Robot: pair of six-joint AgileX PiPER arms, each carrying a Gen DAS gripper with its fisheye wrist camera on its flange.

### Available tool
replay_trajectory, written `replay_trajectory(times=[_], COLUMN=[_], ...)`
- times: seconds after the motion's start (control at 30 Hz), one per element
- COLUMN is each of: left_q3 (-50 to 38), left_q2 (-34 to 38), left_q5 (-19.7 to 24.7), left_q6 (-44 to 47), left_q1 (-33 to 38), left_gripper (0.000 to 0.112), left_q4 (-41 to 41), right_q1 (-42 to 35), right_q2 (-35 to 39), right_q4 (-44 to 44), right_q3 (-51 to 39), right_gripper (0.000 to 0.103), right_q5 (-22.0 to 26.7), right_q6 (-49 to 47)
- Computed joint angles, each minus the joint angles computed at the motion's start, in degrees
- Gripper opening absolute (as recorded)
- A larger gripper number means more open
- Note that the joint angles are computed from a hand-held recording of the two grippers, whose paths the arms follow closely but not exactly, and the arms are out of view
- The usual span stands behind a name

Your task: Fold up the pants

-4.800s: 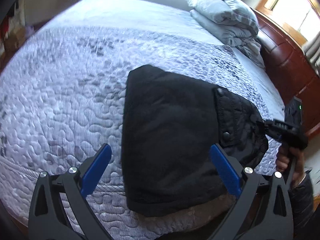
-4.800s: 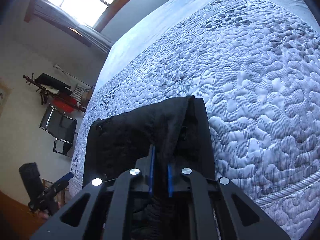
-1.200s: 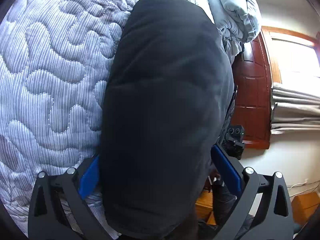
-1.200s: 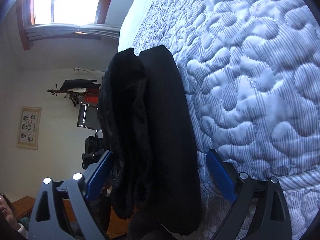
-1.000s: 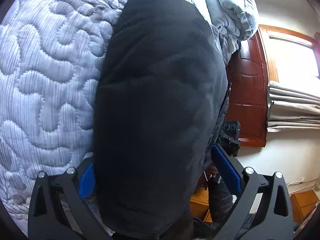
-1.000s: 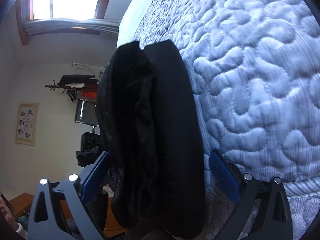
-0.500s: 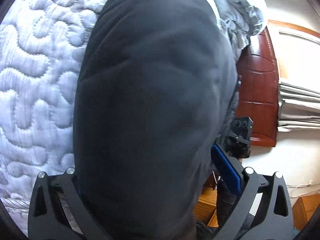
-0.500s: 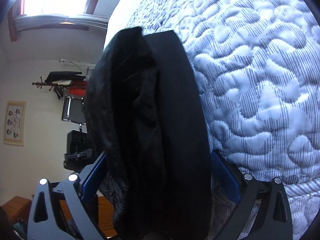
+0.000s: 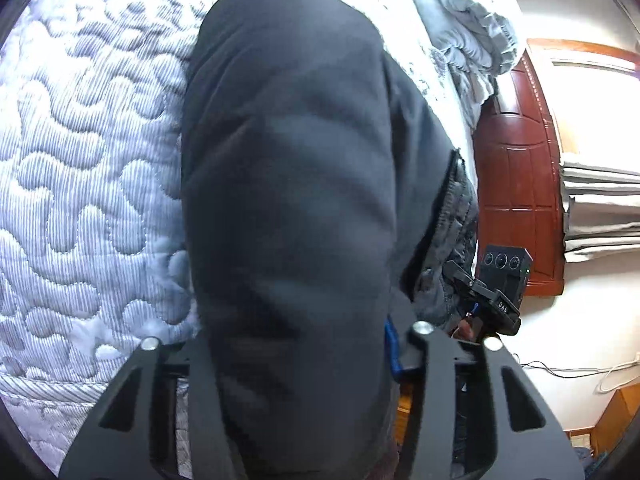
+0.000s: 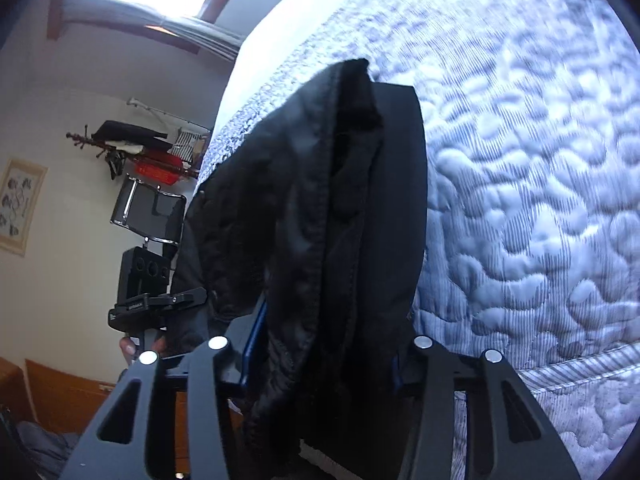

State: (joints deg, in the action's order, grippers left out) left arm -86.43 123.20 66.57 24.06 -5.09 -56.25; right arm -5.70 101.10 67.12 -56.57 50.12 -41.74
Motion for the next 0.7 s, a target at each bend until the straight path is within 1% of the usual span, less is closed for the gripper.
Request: replay_trajectory(times=[0.1,0.2,0.37,0.57,0.7], left_q3=[0.9,1.3,-0.9,-7.6,-14.8], left_q2=[-1.0,-1.7,-2.0,-0.2,3.1], left_q5=[-0.4,-0.6,-1.1,-1.4,-0.9], left_q6=[1.7,3.0,2.7,0.2,-3.1], left_q1=[0.1,0.5,0.5,0.7,0.8], left_gripper=[0.037,0.036,0.037,0.037,0.037], left_q4=[-2.0,-4.5,-6.2,-5.9,-4.2], right_q1=[2.3,3.9,7.3,10.1,11.0], right_q2=[-2.5,-4.0,-4.6,-1.8,1.6], right_q4=[-3.0,-5.4,-11.6,-17.2,-21.1], right_q3=[-1.4,-2.1,-7.4,-15.3,-22.1], right_gripper=[0.043,0.043,0.043,0.043,0.043], right_q5=[-2.1,-4.5,-6.6,-7.5,-6.3], right_q6=[3.4,4.2,9.8,14.3,16.9])
